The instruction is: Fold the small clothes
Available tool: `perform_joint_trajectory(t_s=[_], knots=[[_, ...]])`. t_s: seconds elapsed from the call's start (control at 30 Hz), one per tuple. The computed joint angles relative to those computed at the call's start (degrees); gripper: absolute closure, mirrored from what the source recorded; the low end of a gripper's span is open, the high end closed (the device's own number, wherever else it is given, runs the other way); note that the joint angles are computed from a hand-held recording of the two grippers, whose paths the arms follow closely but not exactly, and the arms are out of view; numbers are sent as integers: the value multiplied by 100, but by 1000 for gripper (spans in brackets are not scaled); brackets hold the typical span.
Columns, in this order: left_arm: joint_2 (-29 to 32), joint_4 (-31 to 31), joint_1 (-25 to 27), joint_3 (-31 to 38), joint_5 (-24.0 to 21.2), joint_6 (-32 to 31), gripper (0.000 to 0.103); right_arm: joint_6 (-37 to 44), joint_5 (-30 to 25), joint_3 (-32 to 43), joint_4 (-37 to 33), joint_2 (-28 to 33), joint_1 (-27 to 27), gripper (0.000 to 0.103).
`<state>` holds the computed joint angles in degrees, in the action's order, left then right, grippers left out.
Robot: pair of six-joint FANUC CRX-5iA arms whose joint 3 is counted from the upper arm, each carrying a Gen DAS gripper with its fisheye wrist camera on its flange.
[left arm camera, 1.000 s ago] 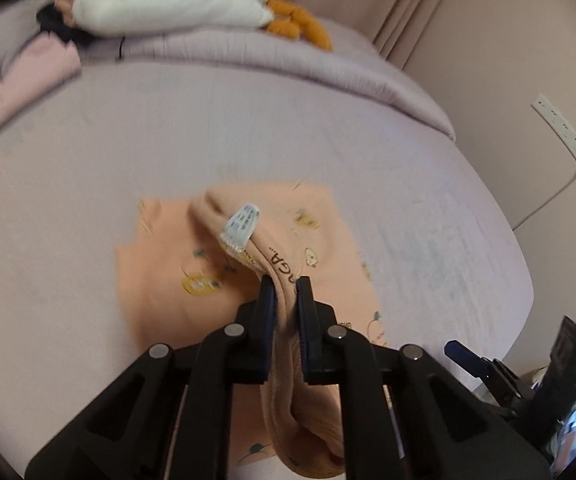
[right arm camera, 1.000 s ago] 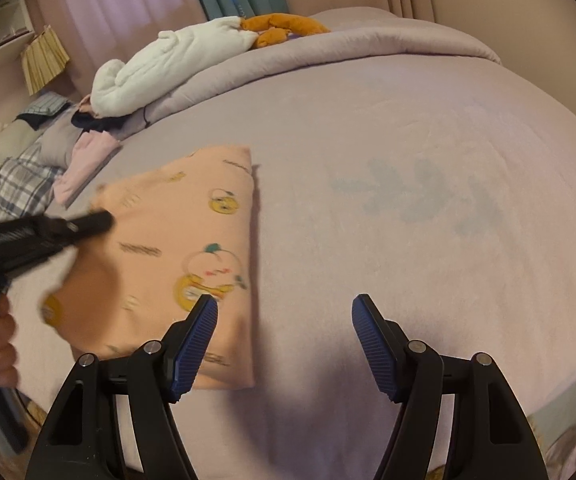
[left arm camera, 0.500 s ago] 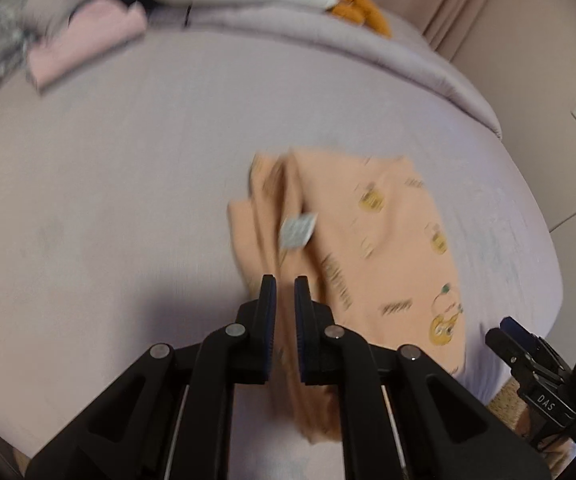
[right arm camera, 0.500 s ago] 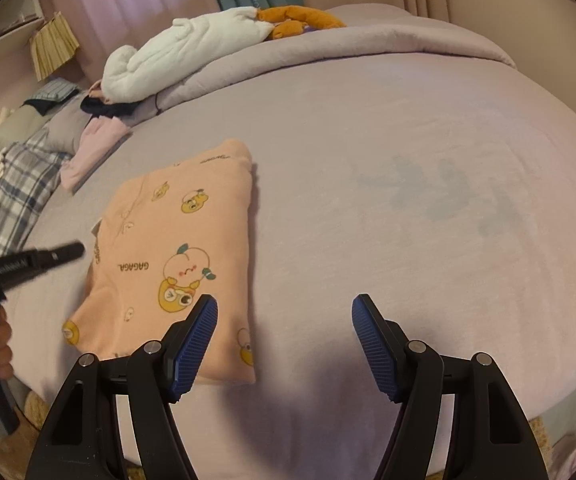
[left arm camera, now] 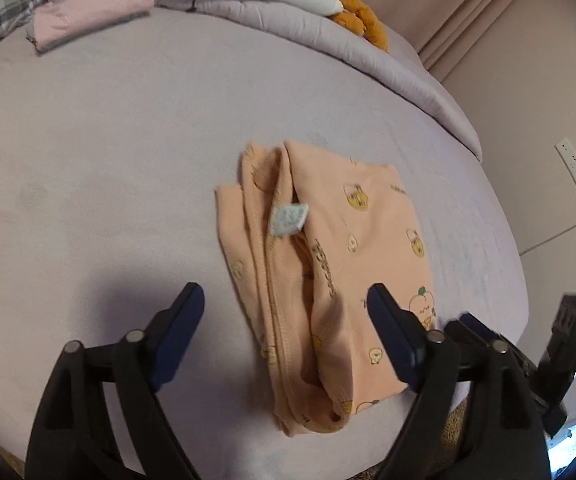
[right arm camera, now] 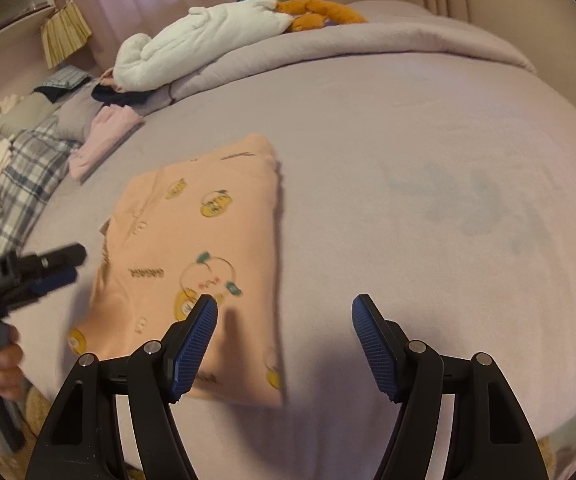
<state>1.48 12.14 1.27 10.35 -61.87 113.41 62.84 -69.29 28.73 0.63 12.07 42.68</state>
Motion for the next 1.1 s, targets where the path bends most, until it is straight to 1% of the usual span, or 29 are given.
perform_joint_trajectory(t_s=[0.03, 0.17, 0.27, 0.33, 0.37, 0.47, 0.53, 0.57, 0.6, 0.63, 0.67, 0.7, 0.73, 0.8, 0.87, 0.9, 1.0, 1.1], knots=[[9, 101, 17, -80, 5, -55, 18, 96, -55, 156, -188, 110, -59, 33], [219, 484, 35, -233, -103, -168, 18, 266, -127, 481, -504, 390, -111, 33], [248, 304, -81, -204, 5, -159, 19, 546, -319, 794, -755, 631, -141, 33], [290, 356, -92, -187, 25, -186, 19, 686, -419, 977, -901, 769, -164, 33], [307, 415, -82, -206, 64, -206, 21, 746, -451, 1054, -1021, 822, -195, 33], [312, 708, -28, -382, 280, -396, 36, 812, -512, 1176, -1179, 920, -252, 33], [308, 851, -7, -483, 416, -404, 44, 873, -425, 1141, -1442, 906, -353, 34], [294, 927, 7, -545, 480, -439, 49, 910, -374, 1111, -1586, 892, -409, 36], [303, 948, 2, -555, 507, -441, 55, 939, -357, 1087, -1698, 871, -459, 43], [310, 948, -13, -541, 532, -451, 59, 993, -374, 1105, -1917, 867, -532, 54], [299, 952, -27, -544, 555, -455, 65, 989, -371, 1101, -1955, 848, -544, 58], [295, 866, -79, -484, 570, -425, 68, 993, -359, 1091, -1942, 814, -534, 66], [284, 724, -141, -400, 542, -372, 69, 998, -360, 1129, -1923, 809, -514, 70], [241, 479, -246, -235, 553, -433, 71, 1012, -346, 1232, -1786, 800, -440, 72], [88, 615, -233, -310, 848, -576, 71, 1136, -228, 1383, -1673, 774, -397, 72], [51, 653, -212, -304, 916, -594, 71, 1218, -208, 1527, -1642, 812, -398, 72], [36, 518, -193, -119, 1114, -642, 71, 1382, -165, 2020, -1589, 1028, -411, 72], [160, 378, -194, 114, 1292, -539, 71, 1512, -103, 2395, -1411, 1285, -382, 72]])
